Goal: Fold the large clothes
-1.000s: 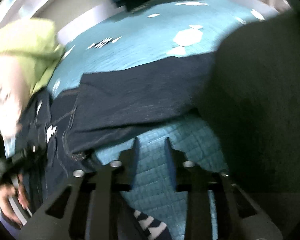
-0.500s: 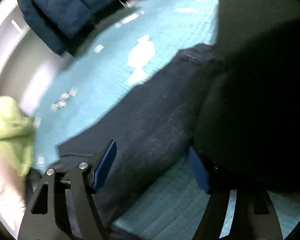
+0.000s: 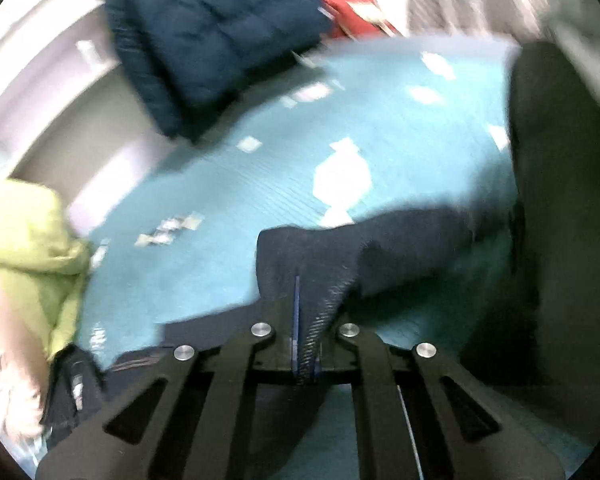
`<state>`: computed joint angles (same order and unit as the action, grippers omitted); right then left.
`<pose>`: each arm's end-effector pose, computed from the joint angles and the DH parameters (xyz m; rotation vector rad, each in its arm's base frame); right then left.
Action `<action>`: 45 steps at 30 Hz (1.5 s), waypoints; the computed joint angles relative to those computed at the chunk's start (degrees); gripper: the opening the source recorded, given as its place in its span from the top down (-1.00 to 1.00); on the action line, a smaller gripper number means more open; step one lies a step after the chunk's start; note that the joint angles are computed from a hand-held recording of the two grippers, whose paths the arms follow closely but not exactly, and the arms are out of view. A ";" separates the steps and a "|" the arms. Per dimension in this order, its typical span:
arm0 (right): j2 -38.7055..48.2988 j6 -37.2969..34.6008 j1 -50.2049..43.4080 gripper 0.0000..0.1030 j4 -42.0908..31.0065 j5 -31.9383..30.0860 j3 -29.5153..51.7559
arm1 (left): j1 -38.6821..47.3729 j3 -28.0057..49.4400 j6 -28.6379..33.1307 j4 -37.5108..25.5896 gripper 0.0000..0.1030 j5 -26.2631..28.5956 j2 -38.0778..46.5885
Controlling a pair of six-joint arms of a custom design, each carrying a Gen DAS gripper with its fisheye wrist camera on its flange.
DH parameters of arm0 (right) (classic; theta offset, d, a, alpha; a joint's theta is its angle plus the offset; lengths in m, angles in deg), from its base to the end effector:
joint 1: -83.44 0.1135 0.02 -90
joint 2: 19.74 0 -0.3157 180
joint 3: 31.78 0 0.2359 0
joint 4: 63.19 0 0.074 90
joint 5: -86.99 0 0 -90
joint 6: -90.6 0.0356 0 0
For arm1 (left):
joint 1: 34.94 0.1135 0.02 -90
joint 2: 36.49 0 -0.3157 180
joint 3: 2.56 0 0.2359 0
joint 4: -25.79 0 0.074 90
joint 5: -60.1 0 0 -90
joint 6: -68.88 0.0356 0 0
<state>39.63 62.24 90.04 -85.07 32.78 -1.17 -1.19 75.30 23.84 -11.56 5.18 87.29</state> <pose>0.1327 -0.0056 0.1921 1.2634 1.8654 -0.1493 0.3204 0.1895 0.1040 0.3036 2.5960 -0.5412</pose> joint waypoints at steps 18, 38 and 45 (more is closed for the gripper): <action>52.68 -19.59 47.86 0.39 -9.11 0.39 42.67 | 10.38 16.63 2.14 -12.53 -0.25 0.22 5.93; 28.68 -0.60 27.50 0.69 8.18 -25.83 15.37 | -10.21 4.85 -0.13 -11.30 -0.29 0.27 1.27; 33.10 -4.87 19.57 0.81 12.36 -38.14 13.61 | -14.14 6.83 -2.90 -10.16 -0.29 -2.07 4.46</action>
<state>72.73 57.38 109.61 -72.71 -5.37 12.45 -15.33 82.12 20.94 -21.71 3.12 91.75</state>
